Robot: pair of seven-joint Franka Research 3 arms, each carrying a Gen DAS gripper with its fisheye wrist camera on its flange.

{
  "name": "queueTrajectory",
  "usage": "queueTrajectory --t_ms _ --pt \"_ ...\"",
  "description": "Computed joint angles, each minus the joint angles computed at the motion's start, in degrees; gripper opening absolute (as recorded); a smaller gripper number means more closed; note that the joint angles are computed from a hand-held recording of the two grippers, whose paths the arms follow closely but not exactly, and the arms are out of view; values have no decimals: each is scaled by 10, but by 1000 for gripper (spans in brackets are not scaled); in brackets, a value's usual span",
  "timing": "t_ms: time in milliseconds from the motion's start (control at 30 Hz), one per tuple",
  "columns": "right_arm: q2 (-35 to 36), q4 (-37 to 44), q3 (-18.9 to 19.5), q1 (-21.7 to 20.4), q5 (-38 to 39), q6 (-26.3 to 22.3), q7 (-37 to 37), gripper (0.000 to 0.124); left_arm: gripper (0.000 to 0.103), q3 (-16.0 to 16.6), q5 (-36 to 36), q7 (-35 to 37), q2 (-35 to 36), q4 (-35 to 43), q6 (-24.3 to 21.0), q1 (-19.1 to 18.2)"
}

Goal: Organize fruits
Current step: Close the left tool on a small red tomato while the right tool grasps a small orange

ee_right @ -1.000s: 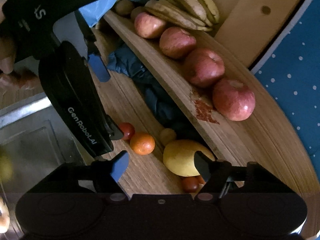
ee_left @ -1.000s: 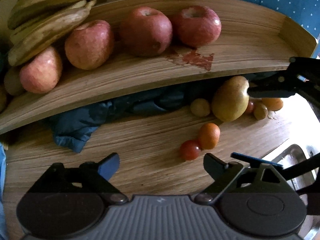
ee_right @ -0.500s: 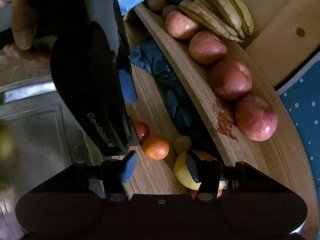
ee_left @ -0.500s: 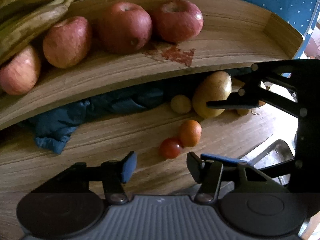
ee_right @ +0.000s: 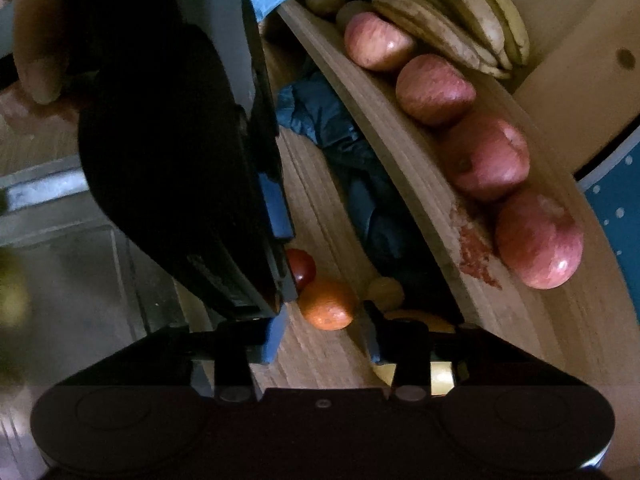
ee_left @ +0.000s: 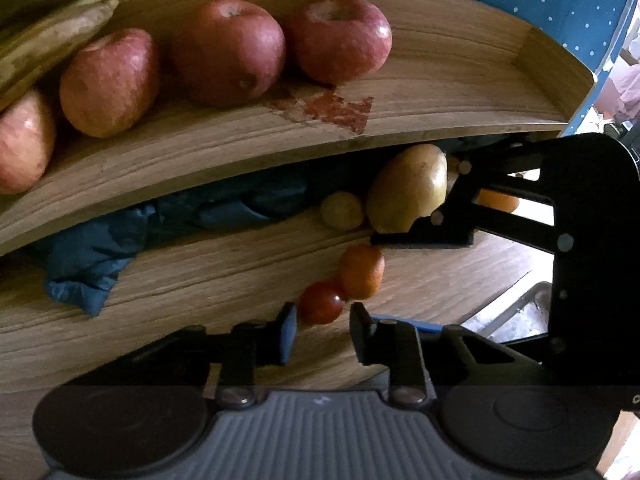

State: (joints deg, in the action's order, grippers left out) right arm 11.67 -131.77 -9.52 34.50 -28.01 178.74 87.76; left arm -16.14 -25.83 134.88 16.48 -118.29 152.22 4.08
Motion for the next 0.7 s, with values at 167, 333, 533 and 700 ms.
queueTrajectory --t_ms 167,333,533,700 --pt "5 7 20 -17 22 -17 -15 39 29 -3 -1 -2 6 5 6 -1" --pt "9 12 15 -13 20 -16 -18 37 27 -7 3 -2 11 7 12 -1" --pt "7 10 -1 0 3 -13 17 33 26 -10 2 0 7 3 12 3" --pt "5 8 -15 11 -22 -12 49 32 26 -8 -2 -5 1 -4 15 1"
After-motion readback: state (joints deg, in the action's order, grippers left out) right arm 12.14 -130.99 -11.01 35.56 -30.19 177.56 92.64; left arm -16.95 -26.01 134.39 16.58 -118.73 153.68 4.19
